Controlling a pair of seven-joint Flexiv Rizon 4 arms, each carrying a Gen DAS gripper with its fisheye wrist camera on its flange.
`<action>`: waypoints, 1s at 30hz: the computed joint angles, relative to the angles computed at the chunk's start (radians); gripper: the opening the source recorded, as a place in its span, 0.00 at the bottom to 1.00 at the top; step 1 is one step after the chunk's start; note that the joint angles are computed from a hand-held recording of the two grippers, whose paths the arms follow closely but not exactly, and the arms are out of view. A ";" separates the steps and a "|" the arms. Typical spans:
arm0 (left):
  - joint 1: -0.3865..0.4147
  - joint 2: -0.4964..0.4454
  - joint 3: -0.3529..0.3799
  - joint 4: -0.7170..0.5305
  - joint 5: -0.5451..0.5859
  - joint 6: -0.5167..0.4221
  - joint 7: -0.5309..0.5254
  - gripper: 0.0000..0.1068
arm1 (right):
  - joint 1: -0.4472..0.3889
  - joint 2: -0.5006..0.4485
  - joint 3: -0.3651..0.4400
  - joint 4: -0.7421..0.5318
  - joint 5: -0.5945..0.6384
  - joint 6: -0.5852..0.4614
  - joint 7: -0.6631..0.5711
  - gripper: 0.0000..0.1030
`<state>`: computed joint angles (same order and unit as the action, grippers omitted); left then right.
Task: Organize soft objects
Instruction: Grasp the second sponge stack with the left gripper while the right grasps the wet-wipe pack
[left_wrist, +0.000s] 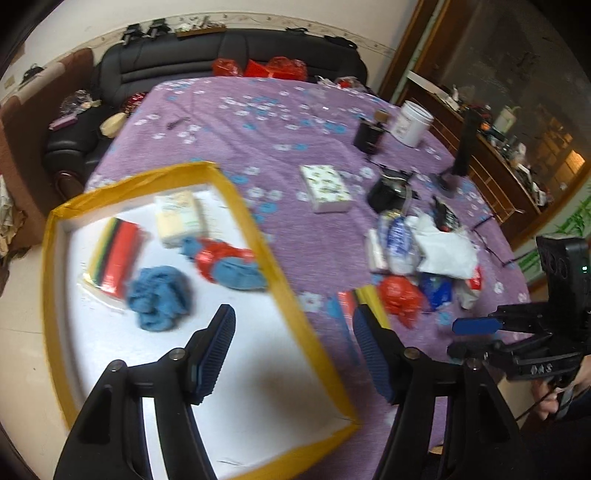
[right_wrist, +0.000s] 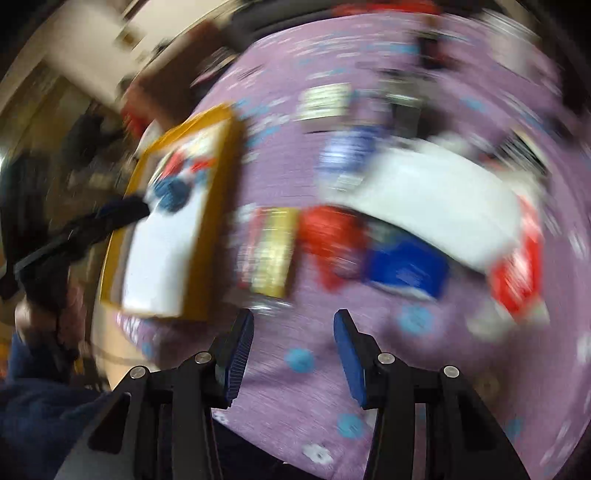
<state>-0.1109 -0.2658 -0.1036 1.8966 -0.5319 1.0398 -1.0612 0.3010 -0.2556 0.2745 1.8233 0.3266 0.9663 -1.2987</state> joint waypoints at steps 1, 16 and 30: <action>-0.003 -0.002 -0.004 -0.003 0.001 -0.007 -0.001 0.62 | -0.007 0.020 -0.004 0.034 0.020 0.037 0.027 0.48; -0.137 -0.105 0.018 -0.157 0.283 -0.141 -0.190 0.67 | -0.053 0.129 -0.034 0.199 0.076 0.170 0.091 0.48; -0.195 -0.227 0.060 -0.315 0.507 -0.273 -0.402 0.67 | -0.077 0.132 -0.064 0.226 0.039 0.218 0.090 0.48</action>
